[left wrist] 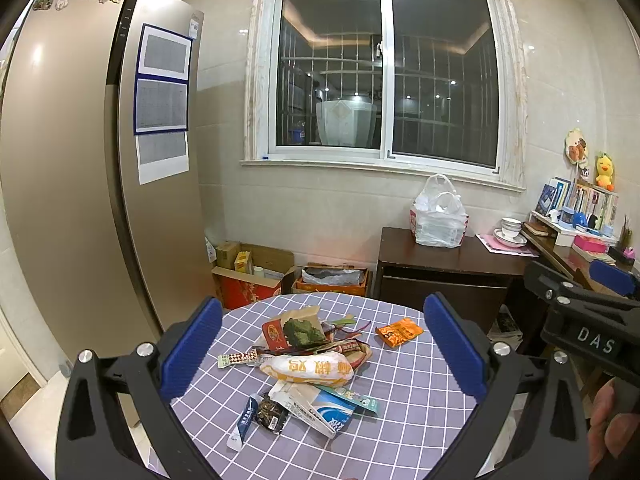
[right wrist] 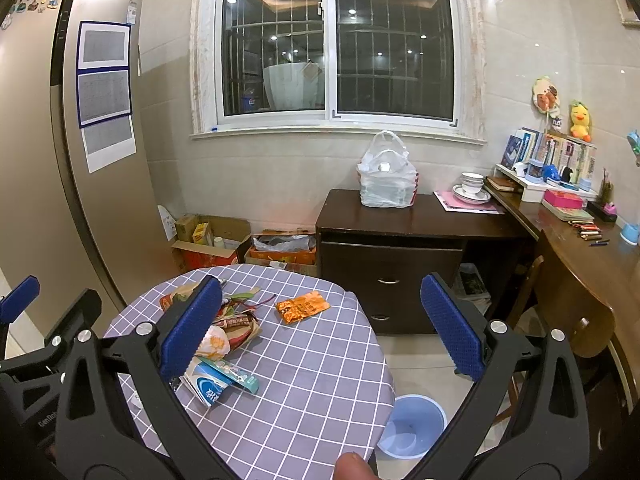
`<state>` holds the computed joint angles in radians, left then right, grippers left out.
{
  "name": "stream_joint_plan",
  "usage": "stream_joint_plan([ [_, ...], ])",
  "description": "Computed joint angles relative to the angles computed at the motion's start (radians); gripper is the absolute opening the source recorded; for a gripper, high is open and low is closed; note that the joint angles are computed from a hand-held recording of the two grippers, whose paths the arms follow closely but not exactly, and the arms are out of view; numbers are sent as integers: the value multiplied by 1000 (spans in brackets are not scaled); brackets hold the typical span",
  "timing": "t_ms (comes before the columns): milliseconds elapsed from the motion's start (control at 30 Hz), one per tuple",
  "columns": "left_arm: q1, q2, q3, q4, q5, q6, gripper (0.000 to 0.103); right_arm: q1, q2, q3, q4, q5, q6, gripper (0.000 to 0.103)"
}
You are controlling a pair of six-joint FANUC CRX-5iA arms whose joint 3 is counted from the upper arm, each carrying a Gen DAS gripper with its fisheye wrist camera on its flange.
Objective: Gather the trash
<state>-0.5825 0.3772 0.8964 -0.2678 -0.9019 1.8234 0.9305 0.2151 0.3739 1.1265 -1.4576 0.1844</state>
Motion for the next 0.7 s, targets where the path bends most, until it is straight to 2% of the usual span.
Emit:
stream_joint_plan([
  [700,10,2,5,16,2,-4,99,-10,34,38,-12,17,36,98],
])
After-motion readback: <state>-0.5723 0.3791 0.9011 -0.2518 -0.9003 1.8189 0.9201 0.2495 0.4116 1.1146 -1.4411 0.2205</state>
